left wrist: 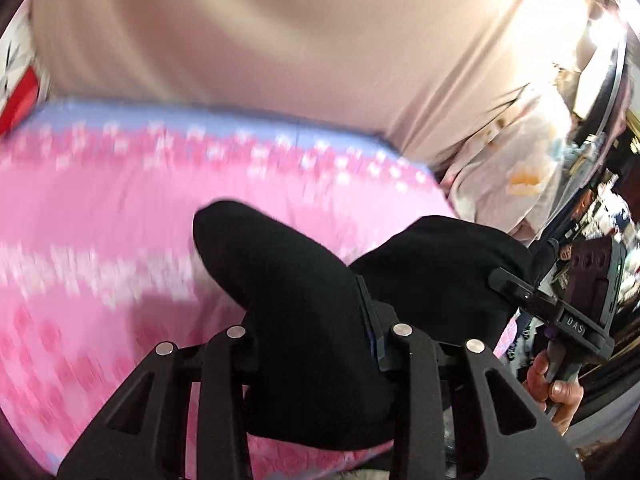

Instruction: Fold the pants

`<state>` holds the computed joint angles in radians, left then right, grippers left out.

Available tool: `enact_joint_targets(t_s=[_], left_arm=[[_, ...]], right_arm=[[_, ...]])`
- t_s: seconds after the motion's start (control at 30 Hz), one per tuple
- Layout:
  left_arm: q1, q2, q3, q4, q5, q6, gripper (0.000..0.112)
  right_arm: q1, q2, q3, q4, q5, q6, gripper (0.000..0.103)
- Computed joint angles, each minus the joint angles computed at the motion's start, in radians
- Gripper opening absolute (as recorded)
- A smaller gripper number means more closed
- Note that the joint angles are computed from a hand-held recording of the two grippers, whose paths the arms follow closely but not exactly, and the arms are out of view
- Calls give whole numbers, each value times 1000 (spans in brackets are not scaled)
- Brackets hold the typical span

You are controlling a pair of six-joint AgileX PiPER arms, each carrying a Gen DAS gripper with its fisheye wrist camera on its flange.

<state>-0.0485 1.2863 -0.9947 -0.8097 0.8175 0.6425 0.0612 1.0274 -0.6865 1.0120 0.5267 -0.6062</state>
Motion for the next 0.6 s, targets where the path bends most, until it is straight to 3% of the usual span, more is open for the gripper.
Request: enact_joint_targets(t_s=[0.07,0.17,0.27,0.37,0.43,0.5,0.57,0.6], left_arm=[[-23,21,-84,30,-44,-21,32],[-52,112,-215,67,-137,-49,32],[-70,269,-389,100,-205,-81,32],[-107,499,-625,211,-259,-179,32],[-124,645,-770,288,-269,-264,33],[-138,802,-925,382,-258,-365,33],[-149,991,-1125,499,-201,-471,33],[-150,1079,-1225,539,-154,-512,37]], right_arm=[[22,61,-77,3,-48,-28,34],[4,202,-206,128,-95,-181,34],[-40,424,-375,345,-109,-418,34],[-54,645,-560,423,-121,-502,34],[-56,827,-720,355,-141,-437,34],[-64,1007,-889,185,-129,-244,35],[-70,1191,-1068,-15,-73,-44,36],[-72,1251,-1132,-115,-38,56,43]])
